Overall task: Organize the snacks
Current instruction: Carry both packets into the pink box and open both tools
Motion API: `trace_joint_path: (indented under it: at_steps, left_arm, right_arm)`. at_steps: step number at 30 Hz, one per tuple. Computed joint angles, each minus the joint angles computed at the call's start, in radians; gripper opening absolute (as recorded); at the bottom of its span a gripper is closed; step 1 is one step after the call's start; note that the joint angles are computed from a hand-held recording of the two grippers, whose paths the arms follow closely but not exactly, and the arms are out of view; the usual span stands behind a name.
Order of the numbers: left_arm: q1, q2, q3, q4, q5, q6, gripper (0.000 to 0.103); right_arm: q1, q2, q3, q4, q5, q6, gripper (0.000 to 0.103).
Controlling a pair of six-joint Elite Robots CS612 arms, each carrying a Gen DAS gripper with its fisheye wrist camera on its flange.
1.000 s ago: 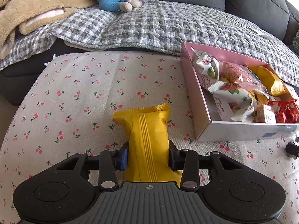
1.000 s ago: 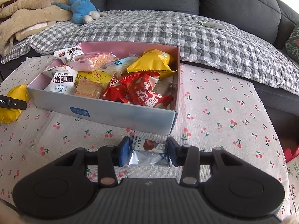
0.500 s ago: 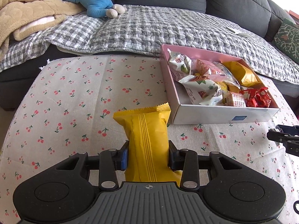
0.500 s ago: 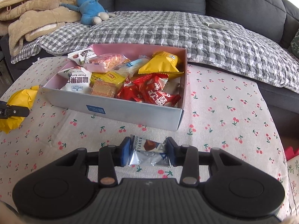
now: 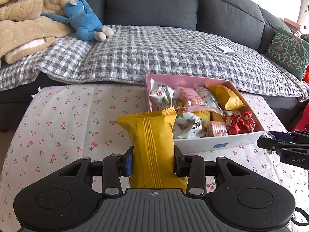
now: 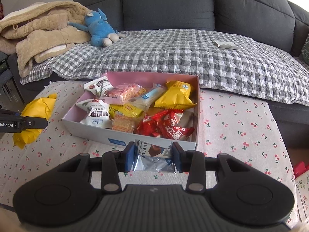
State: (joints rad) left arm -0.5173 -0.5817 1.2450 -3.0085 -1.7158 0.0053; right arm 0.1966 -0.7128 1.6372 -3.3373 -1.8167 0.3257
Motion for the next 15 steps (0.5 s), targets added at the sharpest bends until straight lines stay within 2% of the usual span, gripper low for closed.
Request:
trace_joint_path:
  at_steps: [7,12,15]
  left_arm:
    - [-0.024,0.042,-0.111,0.058,0.004,0.016,0.037]
    - [-0.034,0.109,-0.244,0.098,-0.019,0.014,0.037]
    - [-0.043,0.148,-0.325,0.146,0.001,0.038,0.037]
  right_arm:
    - [-0.009,0.023,-0.069,-0.017,0.017,-0.031,0.038]
    - [-0.02,0.051,-0.121,-0.011,0.03,-0.034,0.038]
    - [-0.024,0.067,-0.139,-0.016,0.023,-0.043,0.038]
